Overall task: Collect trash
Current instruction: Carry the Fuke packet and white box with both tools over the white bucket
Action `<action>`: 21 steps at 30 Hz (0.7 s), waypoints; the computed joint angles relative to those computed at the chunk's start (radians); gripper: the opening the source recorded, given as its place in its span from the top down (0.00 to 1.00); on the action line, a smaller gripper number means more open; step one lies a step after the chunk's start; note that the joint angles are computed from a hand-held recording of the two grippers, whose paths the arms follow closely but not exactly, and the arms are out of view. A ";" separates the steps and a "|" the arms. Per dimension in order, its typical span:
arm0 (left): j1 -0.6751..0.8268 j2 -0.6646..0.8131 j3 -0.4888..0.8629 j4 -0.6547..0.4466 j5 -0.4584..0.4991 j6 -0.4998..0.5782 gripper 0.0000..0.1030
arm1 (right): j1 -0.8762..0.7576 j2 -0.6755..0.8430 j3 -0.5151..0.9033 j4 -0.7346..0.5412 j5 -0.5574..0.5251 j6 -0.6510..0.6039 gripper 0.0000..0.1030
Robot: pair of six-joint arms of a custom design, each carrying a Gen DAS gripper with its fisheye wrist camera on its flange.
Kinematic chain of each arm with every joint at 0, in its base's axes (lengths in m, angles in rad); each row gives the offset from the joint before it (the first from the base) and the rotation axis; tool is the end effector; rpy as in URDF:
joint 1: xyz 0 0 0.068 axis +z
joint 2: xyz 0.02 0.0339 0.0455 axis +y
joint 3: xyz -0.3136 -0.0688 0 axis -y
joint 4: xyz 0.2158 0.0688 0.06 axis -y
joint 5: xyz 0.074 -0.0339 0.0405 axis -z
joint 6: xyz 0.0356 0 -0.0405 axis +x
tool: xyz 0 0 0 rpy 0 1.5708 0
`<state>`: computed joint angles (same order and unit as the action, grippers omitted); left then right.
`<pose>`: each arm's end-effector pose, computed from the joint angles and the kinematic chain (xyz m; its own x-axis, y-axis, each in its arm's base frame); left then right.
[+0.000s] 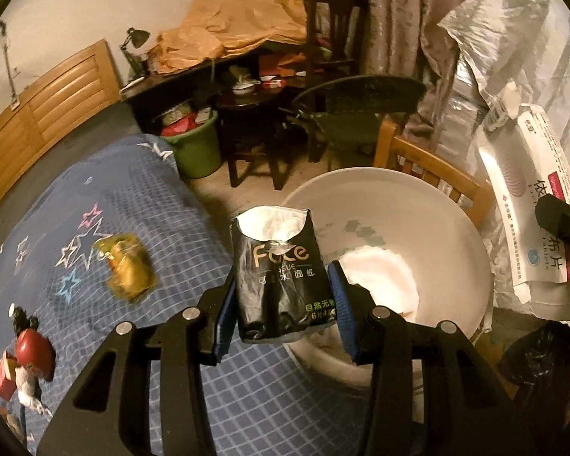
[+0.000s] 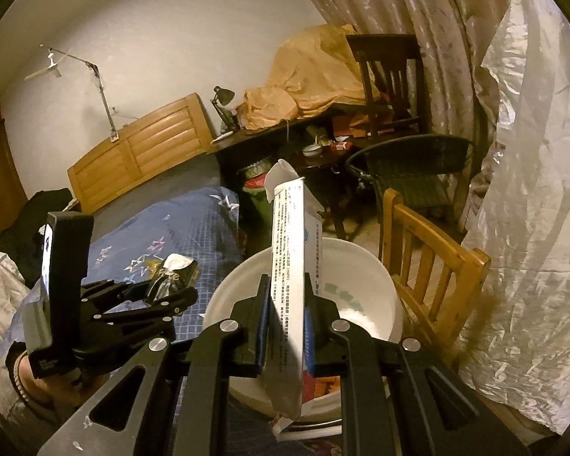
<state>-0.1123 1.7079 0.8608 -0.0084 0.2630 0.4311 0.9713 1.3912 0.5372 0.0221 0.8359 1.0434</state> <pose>0.3187 -0.0453 0.2204 -0.5655 0.4698 -0.6778 0.5657 0.8190 0.0958 0.1442 0.1642 0.2264 -0.4447 0.3762 -0.8128 0.2237 0.9254 0.3059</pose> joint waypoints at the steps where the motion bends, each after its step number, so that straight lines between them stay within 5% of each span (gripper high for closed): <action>1: -0.012 0.008 0.001 0.004 -0.005 0.002 0.58 | -0.001 0.004 0.003 0.000 -0.003 0.003 0.84; 21: -0.076 0.086 0.023 0.022 -0.036 0.019 0.58 | -0.075 0.048 -0.045 0.132 -0.092 -0.052 0.84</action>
